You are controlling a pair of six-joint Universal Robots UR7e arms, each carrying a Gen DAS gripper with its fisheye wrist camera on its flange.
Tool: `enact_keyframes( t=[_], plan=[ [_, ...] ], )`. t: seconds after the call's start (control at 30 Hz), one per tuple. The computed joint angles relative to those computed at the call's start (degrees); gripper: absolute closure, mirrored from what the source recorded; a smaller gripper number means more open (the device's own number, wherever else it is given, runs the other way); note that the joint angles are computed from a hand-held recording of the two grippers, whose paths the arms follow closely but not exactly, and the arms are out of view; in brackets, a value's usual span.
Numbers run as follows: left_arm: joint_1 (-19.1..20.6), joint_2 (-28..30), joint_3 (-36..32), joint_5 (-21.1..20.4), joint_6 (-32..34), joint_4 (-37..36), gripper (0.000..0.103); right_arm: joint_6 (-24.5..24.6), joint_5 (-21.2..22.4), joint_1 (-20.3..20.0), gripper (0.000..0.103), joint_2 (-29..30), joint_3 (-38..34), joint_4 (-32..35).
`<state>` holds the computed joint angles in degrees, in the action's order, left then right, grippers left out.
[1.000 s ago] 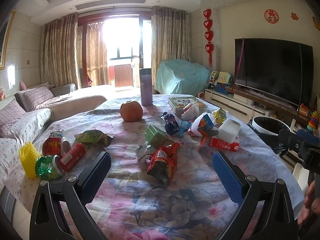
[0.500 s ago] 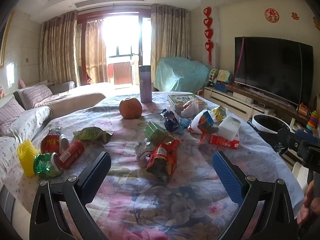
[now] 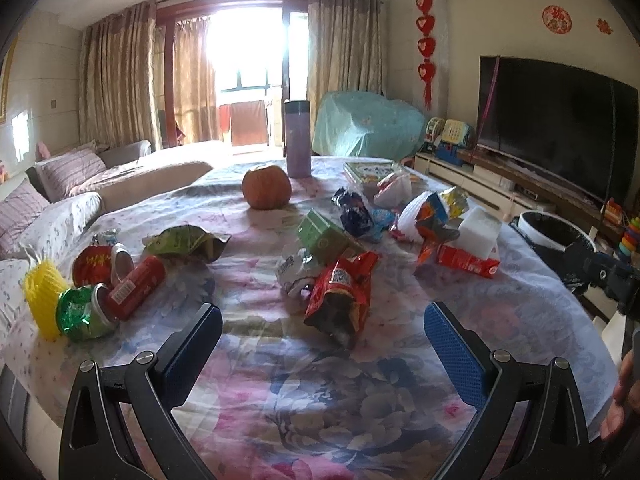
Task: Collect trash
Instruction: 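Grasp the white foam block with the right tool while the left tool grasps the red snack bag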
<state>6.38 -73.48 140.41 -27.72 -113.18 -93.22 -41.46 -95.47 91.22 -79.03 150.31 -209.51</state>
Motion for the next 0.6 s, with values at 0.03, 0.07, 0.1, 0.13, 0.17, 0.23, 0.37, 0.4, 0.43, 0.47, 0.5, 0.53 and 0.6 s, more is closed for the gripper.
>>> enact_keyframes(
  t=[0.03,0.07,0.1,0.13,0.17,0.23,0.37,0.4,0.43,0.47,0.5,0.53,0.6],
  plan=[
    [0.6,0.1,-0.1,0.2,0.9,-0.7,0.002,0.0,0.0,-0.1,0.0,0.3,-0.5,0.5],
    [1.5,0.4,-0.2,0.4,2.4,-1.9,0.002,0.2,-0.1,-0.2,0.0,0.5,-1.0,1.0],
    [2.1,0.5,-0.3,0.7,3.4,-2.7,0.002,0.3,-0.1,-0.3,0.0,0.8,-1.3,1.5],
    [2.9,0.9,-0.4,1.3,4.5,-3.8,0.002,0.4,-0.4,-0.3,0.0,1.3,-1.9,2.0],
    [3.9,1.2,-0.6,1.8,6.0,-4.9,0.002,0.5,-0.6,-0.4,0.0,1.6,-2.4,2.4],
    [5.4,1.6,-1.0,2.3,8.4,-6.6,0.003,0.7,-0.9,-0.5,0.001,2.3,-3.6,4.1],
    [9.1,1.9,-0.6,3.3,15.2,-13.9,0.008,1.7,-1.9,-0.3,0.001,4.2,-6.0,6.2],
    [10.2,2.0,-0.5,3.4,17.4,-16.2,0.011,2.0,-2.2,-0.2,0.001,4.9,-6.8,6.6],
    [10.7,2.2,-0.5,3.4,18.5,-17.5,0.014,2.2,-2.4,-0.2,0.004,5.4,-7.3,6.7],
    [11.6,2.3,-0.4,3.3,20.7,-19.7,0.015,2.5,-2.7,-0.1,0.006,6.0,-8.0,7.2],
    [12.4,2.4,-0.4,3.3,22.3,-21.4,0.018,2.7,-3.1,0.1,0.008,6.4,-8.7,7.8],
    [13.0,2.7,-0.4,3.1,23.8,-22.9,0.018,3.0,-3.4,0.2,0.01,7.1,-9.6,8.7],
    [14.3,2.8,-0.1,2.3,27.2,-27.2,0.018,3.5,-3.9,0.4,0.014,8.3,-11.0,9.9]
  ],
)
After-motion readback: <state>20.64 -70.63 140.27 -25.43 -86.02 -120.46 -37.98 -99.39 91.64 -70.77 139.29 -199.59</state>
